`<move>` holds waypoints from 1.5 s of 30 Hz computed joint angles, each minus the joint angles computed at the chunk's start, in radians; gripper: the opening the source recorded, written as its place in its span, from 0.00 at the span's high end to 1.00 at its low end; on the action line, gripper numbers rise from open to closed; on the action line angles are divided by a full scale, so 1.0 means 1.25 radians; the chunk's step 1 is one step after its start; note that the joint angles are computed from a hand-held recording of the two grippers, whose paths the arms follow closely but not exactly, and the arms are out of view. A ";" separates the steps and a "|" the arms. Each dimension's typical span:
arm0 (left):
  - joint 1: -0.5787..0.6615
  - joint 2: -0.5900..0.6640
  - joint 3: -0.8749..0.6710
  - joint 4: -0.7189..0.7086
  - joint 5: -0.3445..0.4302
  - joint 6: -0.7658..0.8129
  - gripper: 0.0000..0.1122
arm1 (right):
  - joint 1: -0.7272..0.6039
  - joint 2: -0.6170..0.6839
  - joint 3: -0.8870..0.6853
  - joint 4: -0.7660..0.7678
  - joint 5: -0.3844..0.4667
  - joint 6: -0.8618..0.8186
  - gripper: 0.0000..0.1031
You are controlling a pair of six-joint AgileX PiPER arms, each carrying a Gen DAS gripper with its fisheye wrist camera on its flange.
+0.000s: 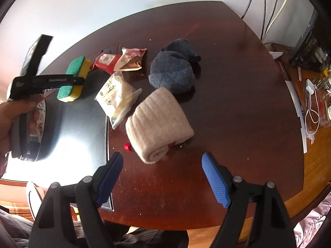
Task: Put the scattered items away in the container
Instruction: 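Lower the right tool onto the beige ribbed knit item and close it, then carry the sponge with the left tool while the right tool carries the beige item to the tin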
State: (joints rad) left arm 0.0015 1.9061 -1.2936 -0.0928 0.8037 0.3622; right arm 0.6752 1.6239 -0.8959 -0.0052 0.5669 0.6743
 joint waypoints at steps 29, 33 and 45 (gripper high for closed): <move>0.191 -0.163 0.033 -0.183 0.243 0.181 0.36 | -0.018 0.181 -0.134 0.003 0.044 -0.102 0.14; 0.187 -0.176 0.050 -0.187 0.241 0.181 0.36 | -0.018 0.182 -0.132 0.001 0.040 -0.106 0.14; 0.198 -0.218 0.063 -0.217 0.270 0.210 0.36 | -0.018 0.157 -0.111 0.010 0.025 -0.119 0.27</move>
State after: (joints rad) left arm 0.2495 1.6330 -1.2143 -0.3636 1.1408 0.6250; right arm 0.6525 1.8198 -1.0349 0.0073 0.5987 0.5258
